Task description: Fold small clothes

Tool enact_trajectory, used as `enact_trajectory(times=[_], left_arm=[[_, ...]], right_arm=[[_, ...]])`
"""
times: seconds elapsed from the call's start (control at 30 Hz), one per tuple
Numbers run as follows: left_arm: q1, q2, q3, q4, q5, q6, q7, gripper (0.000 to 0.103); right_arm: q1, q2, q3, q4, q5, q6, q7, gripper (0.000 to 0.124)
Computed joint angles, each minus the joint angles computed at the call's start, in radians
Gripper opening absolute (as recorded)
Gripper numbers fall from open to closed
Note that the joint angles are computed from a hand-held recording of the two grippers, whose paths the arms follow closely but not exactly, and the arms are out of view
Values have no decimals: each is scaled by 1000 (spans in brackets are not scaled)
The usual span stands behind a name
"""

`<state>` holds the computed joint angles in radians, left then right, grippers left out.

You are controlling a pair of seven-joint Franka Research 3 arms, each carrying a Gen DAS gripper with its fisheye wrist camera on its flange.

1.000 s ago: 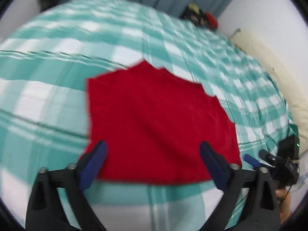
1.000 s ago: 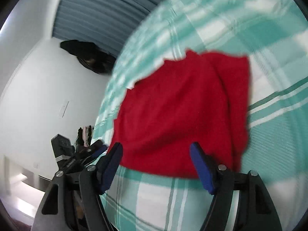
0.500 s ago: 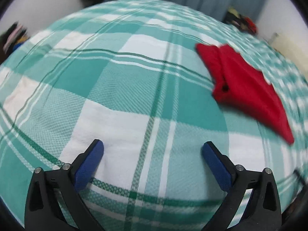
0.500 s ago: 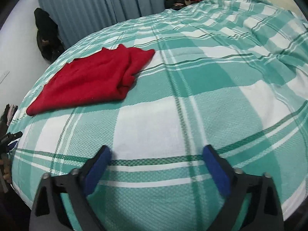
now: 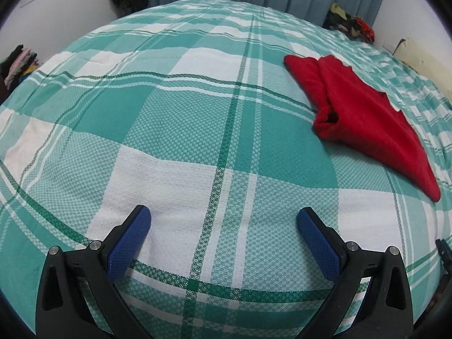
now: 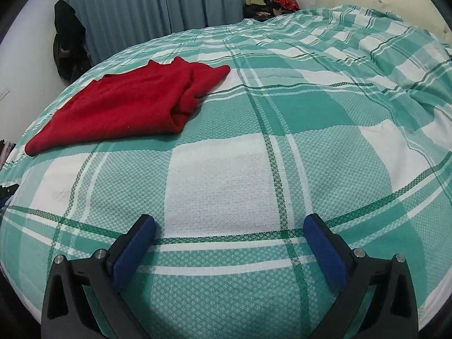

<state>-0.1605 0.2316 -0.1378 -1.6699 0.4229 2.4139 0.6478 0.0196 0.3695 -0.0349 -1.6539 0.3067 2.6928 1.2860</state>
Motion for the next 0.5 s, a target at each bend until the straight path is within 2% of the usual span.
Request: enact_trajectory(times=[0.5], left_arm=[[-4,-10,3,-15,24,8,-17,103]], right_arm=[[0,0,1,-4,3,8,-5,103]])
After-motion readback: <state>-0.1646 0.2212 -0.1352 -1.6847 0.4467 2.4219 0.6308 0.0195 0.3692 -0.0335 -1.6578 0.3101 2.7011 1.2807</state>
